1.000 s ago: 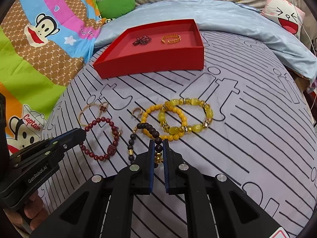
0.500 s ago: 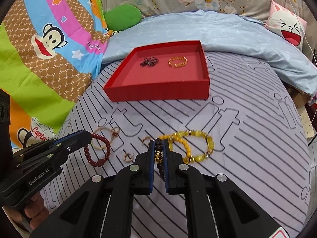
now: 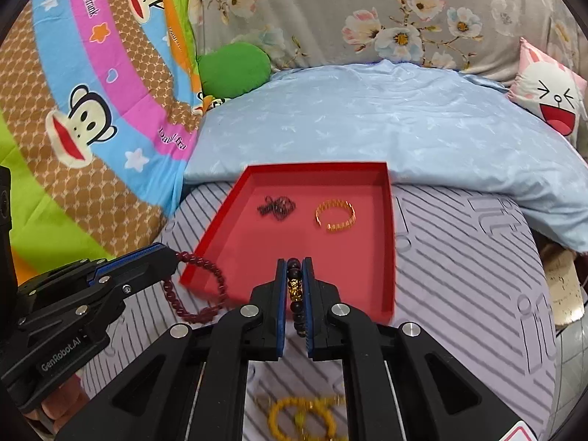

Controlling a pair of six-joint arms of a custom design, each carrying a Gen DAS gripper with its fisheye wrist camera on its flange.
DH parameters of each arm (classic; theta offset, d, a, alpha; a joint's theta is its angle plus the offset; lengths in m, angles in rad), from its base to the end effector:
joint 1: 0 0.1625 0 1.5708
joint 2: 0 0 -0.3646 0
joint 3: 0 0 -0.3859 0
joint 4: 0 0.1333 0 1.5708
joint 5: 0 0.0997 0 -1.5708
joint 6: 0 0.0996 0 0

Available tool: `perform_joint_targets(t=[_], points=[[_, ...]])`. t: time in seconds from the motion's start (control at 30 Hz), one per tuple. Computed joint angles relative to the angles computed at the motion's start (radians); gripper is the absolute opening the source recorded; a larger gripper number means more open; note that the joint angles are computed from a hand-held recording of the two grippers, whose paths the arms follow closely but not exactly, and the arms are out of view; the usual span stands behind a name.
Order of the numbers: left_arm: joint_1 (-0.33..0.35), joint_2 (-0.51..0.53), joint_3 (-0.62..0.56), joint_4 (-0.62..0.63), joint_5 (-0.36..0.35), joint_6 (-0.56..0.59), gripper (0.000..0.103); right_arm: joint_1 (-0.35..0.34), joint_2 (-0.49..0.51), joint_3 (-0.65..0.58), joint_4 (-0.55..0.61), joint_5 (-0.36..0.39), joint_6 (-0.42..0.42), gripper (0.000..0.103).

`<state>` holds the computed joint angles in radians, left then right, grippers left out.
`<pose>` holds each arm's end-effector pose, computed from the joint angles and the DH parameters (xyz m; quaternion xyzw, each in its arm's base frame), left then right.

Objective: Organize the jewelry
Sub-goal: 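Carry both beaded bracelets into the red tray and open both grippers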

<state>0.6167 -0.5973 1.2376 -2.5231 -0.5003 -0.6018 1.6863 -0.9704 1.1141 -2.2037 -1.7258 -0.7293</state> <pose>-0.4601 -0.5967 0.1221 0.0709 0.8504 -0.4488 0.2651 0.2004 -0.7038 0.3681 0.3795 -0.8900 0.2075 0.1446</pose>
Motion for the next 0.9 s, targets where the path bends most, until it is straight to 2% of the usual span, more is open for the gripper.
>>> perform_joint_targets(t=[0.07, 0.17, 0.27, 0.37, 0.53, 0.73, 0.87, 0.9], points=[[0.035, 0.03, -0.06, -0.054, -0.032, 0.079, 0.007, 0.006, 0.067, -0.079, 0.027, 0.0, 0.015, 0.008], [0.094, 0.063, -0.127, -0.106, -0.096, 0.139, 0.007, 0.007, 0.166, -0.188, 0.067, -0.016, 0.043, 0.008], [0.151, 0.079, -0.163, -0.088, -0.156, 0.127, 0.007, -0.003, 0.254, -0.283, 0.111, -0.05, 0.073, 0.008], [0.194, 0.093, -0.181, -0.035, -0.177, 0.086, 0.007, -0.014, 0.313, -0.34, 0.134, -0.091, 0.086, 0.008], [0.226, 0.113, -0.203, 0.047, -0.143, 0.046, 0.007, -0.019, 0.35, -0.356, 0.096, -0.158, 0.064, 0.008], [0.233, 0.115, -0.211, 0.149, -0.086, -0.019, 0.008, -0.018, 0.352, -0.322, 0.015, -0.21, 0.017, 0.008], [0.229, 0.119, -0.217, 0.201, -0.033, -0.043, 0.011, -0.019, 0.336, -0.292, -0.031, -0.205, 0.005, 0.019], [0.227, 0.122, -0.218, 0.202, -0.022, -0.037, 0.014, -0.018, 0.331, -0.284, -0.042, -0.2, 0.004, 0.025]])
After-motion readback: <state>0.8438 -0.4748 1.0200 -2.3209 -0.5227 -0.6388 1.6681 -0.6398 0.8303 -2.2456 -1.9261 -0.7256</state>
